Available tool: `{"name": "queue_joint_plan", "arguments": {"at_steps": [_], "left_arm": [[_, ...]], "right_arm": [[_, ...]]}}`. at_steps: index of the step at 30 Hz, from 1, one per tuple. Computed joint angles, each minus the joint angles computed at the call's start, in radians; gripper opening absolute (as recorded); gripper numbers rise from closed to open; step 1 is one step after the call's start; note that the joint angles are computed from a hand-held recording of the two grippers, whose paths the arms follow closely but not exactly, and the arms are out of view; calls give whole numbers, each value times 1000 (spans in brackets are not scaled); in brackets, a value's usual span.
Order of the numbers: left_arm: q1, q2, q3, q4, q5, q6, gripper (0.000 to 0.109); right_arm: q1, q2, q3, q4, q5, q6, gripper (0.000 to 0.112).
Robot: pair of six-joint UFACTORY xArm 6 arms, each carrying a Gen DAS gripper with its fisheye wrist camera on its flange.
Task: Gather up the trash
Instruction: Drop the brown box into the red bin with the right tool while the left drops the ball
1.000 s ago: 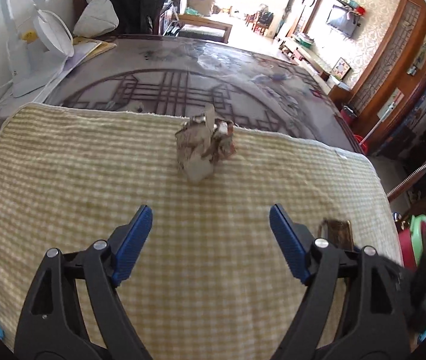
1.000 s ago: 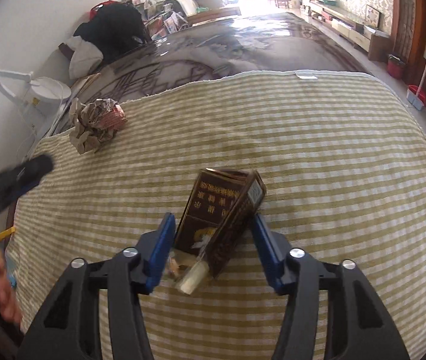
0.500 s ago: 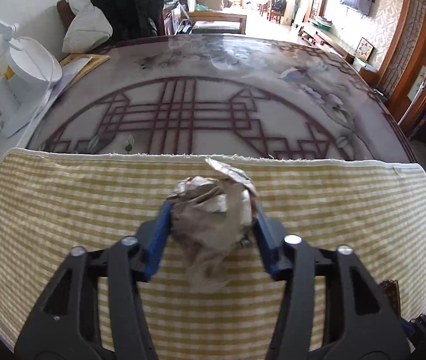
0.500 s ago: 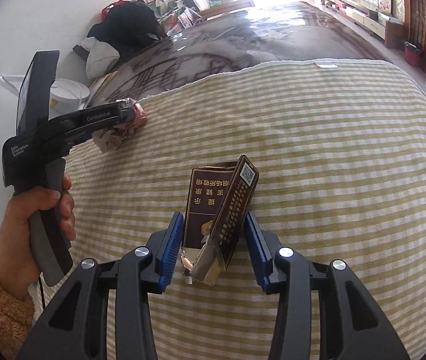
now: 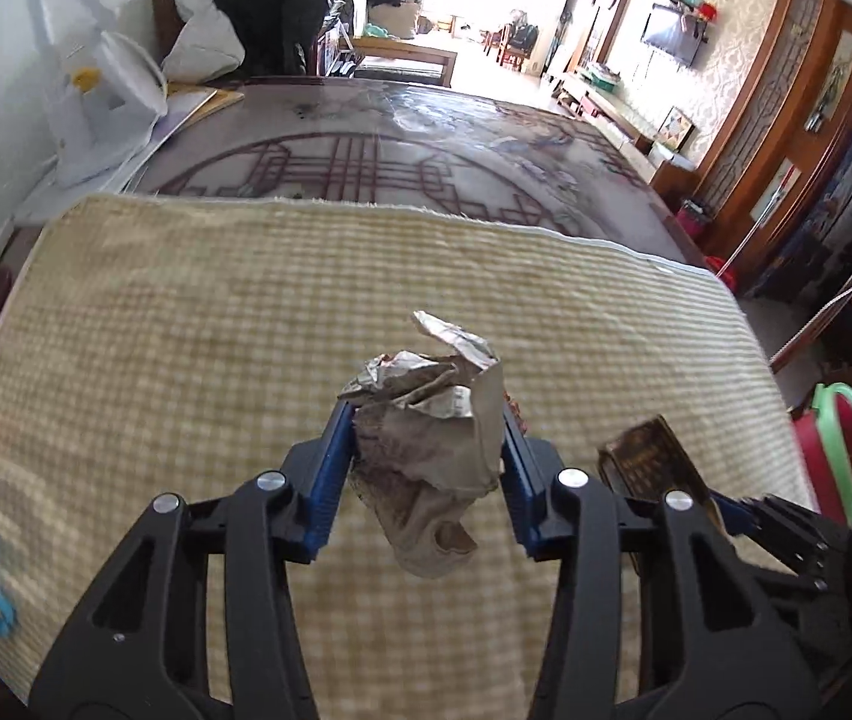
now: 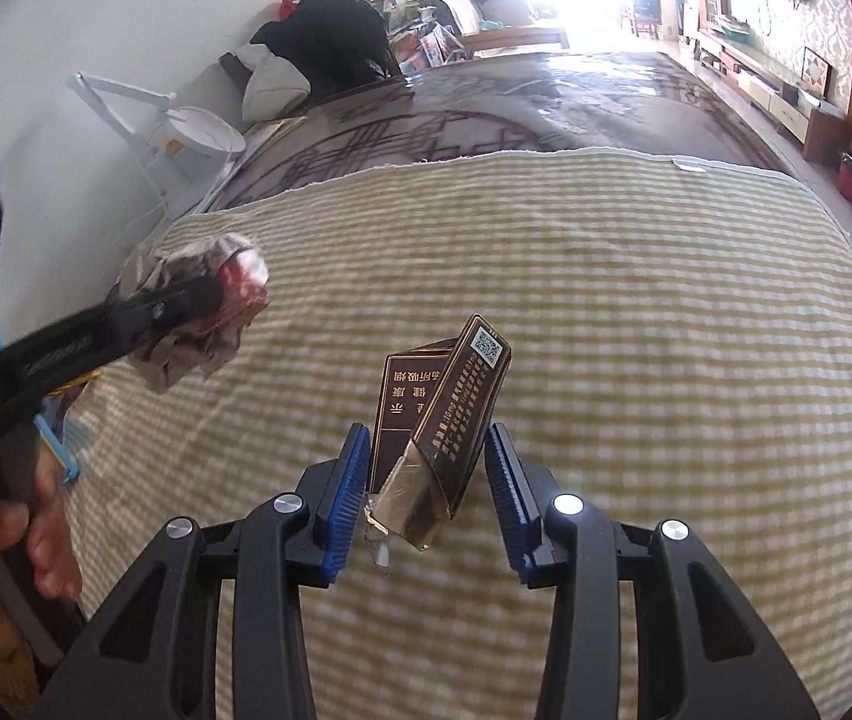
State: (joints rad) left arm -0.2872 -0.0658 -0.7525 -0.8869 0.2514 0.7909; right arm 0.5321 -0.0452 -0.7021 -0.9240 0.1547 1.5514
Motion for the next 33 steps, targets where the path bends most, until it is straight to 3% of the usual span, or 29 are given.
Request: {"name": "queue_joint_plan", "arguments": {"at_steps": [5,13,18,26,33], "left_arm": [[20,-100,116,-16,48,-35,44],[-14,-240,224,-25,66,-49,44],[-42,-289,251,-13,69,-62,44],[-143,-347,278,63,24,-121,44],[-221,-367,283,127,-12,-180,44]], "right_arm": [[25,-47,48,10,10,26,39],[57,-167,144,-90,40,214,39],[86,-315,231,-162,99,354,39],[219,-583,341,-121,358,373,39],[271,-767,440,-78,459,388,39]]}}
